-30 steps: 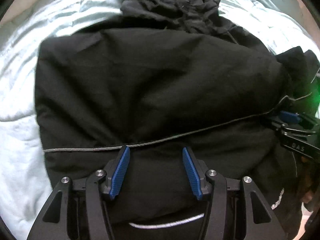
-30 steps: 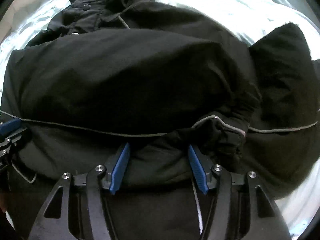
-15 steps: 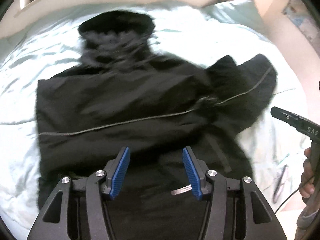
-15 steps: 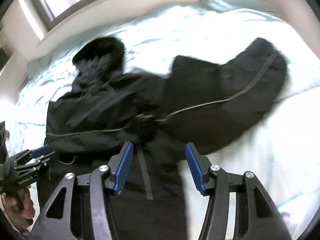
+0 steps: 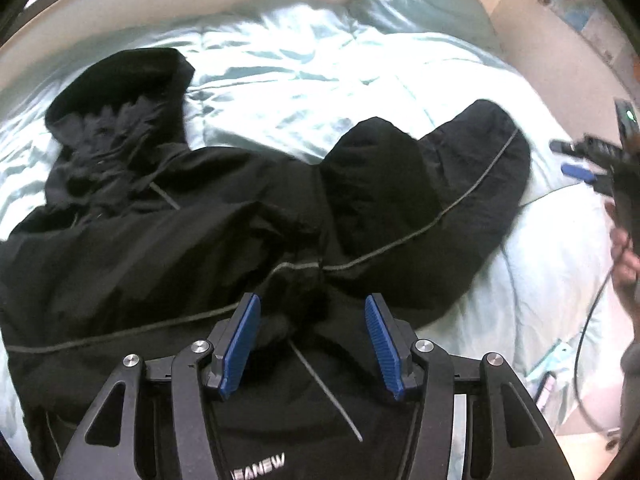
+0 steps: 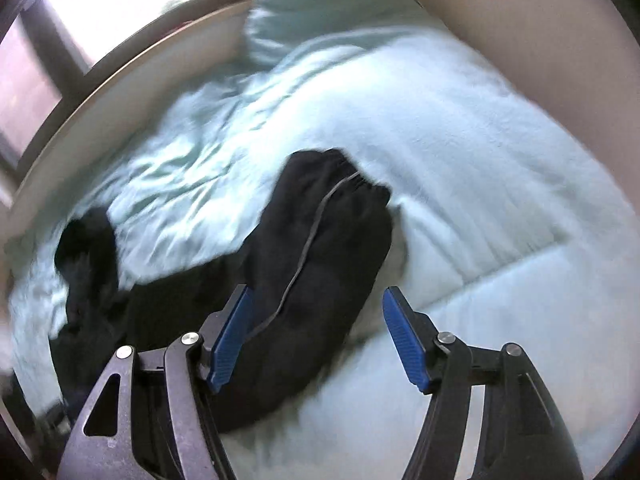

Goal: Fold large clothes

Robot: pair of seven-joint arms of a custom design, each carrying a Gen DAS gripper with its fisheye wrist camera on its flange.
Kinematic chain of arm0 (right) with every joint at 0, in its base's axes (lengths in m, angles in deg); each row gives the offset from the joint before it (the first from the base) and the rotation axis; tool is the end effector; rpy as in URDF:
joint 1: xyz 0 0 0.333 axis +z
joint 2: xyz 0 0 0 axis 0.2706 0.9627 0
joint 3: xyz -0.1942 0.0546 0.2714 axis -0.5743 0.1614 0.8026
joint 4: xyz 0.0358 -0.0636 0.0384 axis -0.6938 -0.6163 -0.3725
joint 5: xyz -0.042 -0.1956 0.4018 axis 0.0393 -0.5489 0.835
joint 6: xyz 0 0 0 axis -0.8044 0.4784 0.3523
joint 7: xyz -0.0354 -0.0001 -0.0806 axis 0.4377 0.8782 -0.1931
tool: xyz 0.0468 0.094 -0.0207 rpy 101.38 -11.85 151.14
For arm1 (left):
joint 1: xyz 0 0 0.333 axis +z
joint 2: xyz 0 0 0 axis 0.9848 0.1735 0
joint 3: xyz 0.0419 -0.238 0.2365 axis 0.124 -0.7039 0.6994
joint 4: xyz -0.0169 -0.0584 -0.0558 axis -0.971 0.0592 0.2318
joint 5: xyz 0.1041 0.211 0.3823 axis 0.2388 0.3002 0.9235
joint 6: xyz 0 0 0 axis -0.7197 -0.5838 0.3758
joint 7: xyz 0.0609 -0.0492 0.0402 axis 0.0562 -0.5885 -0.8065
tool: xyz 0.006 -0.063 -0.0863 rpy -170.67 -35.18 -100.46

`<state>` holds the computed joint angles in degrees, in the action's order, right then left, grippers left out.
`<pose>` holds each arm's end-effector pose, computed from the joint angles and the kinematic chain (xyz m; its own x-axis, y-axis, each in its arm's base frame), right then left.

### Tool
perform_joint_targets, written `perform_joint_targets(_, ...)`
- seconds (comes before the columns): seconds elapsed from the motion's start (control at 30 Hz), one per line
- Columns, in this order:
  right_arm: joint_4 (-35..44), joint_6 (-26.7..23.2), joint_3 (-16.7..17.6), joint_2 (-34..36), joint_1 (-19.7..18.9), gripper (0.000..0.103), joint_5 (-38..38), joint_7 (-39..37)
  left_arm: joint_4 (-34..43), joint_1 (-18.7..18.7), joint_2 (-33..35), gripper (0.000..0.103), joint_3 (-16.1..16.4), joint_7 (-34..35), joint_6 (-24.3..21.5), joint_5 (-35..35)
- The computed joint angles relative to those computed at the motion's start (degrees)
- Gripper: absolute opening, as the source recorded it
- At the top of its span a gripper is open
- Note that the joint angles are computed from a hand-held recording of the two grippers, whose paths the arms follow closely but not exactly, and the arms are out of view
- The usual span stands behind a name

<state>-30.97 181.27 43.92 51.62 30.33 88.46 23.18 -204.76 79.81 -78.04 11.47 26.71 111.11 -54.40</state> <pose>0.7011 0.2480 0.5753 0.0943 -0.9668 -0.2373 -0.9072 0.0147 -0.4205 0.4532 -0.0681 0.5293 0.1373 -0.9653 0.2223 -0.8945 -0.2172 -0.3907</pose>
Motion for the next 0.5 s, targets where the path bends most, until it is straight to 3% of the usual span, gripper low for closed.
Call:
perform_joint_targets(0.17, 11.79, -2.48, 0.31, 11.73, -3.01, 0.071, 5.09, 0.48, 4.36, -0.03, 8.48, 0.056, -0.11, -0.01, 0.78, 0.08)
perform_joint_targets(0.33, 19.46, -5.17, 3.20, 19.52, -5.76, 0.073, 11.32, -2.74, 8.07, -0.64, 15.12, 0.056, -0.24, 0.42, 1.85, 0.03)
perform_joint_targets(0.4, 19.89, -5.02, 3.11, 19.82, -5.14, 0.053, 10.29, -4.74, 9.06, -1.05, 16.95, 0.056, -0.04, 1.15, 2.35, -0.50)
perform_joint_targets(0.47, 17.43, -3.76, 3.11, 17.76, -4.63, 0.021, 9.24, -7.39, 10.11, -1.34, 18.70, 0.056, -0.14, 1.39, 2.69, -0.61)
perform_joint_targets(0.5, 14.62, -2.34, 3.39, 15.47, -4.76, 0.021, 9.69, -8.56, 10.45, -1.50, 19.31, 0.056, -0.14, 1.44, 3.00, -0.89)
